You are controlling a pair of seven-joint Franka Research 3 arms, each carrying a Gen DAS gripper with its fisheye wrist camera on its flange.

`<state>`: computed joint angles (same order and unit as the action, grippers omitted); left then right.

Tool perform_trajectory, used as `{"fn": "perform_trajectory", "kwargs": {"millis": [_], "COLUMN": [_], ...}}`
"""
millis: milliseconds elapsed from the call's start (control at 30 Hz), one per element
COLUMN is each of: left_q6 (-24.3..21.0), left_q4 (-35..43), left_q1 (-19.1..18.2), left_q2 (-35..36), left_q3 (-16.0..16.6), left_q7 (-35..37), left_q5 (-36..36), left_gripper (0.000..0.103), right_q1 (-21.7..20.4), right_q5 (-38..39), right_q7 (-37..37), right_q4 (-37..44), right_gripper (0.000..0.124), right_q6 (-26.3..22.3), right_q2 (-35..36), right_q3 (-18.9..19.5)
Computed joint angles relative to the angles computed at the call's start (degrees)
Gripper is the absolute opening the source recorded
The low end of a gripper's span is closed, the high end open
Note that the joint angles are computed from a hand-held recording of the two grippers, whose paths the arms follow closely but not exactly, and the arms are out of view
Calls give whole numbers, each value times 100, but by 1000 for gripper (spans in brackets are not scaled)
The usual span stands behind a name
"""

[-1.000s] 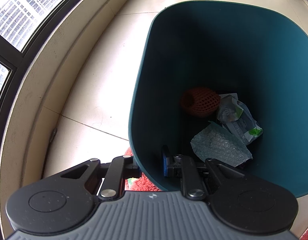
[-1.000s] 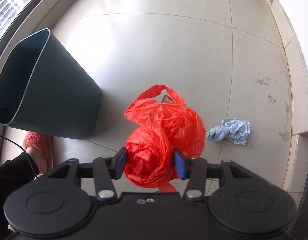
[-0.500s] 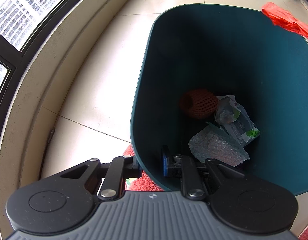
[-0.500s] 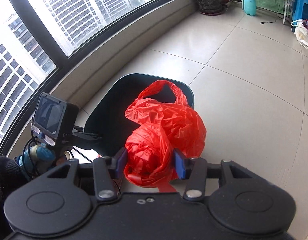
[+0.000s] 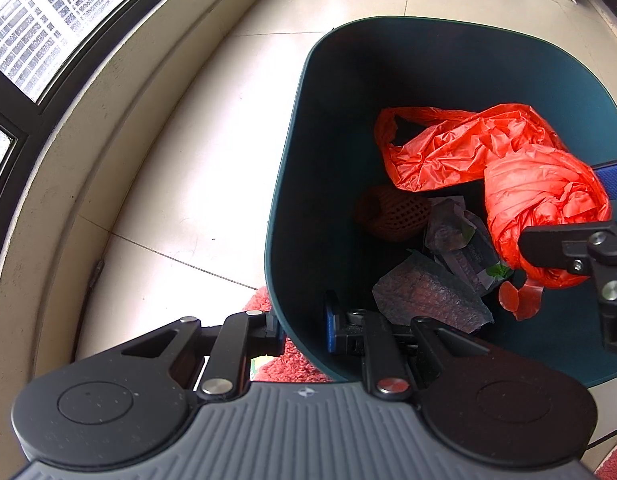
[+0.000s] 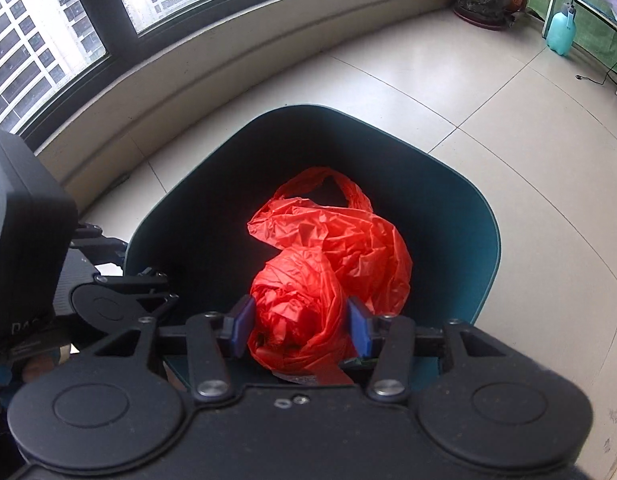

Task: Collect trash
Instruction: 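Carry the red plastic bag into the teal bin and release it, then move the right tool to the blue crumpled paper and grasp it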

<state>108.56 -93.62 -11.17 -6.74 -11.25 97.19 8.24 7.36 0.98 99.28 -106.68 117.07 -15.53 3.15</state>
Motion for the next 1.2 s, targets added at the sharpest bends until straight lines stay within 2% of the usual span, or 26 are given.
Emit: {"fn": "perform_trajectory", "kwargs": {"millis": [200, 333, 467, 933, 1200], "left_q6": [-11, -10, -7, -42, -46], "left_q4": [2, 2, 0, 43, 39], "left_q1": [6, 6, 7, -13, -36], "left_q2": [-8, -7, -7, 30, 45], "left_q3": [3, 2, 2, -31, -50], "left_q7": [1, 1, 4, -80, -146], "left_q5": [-25, -28, -25, 73, 154], "left_gripper": [17, 17, 17, 17, 17], "right_q1": [7, 45, 80, -19, -468], "right_q5": [-13, -33, -28, 540, 401], "right_q7": [127, 96, 6, -229, -11], "right_q4": [66, 110, 59, -190, -647], "right_gripper": [50, 62, 67, 75, 79], "right_q6": [-120, -134, -142, 6, -64], "right_q2": [295, 444, 365, -536, -1381], "right_q3": [-25, -40, -45, -112, -191]}}
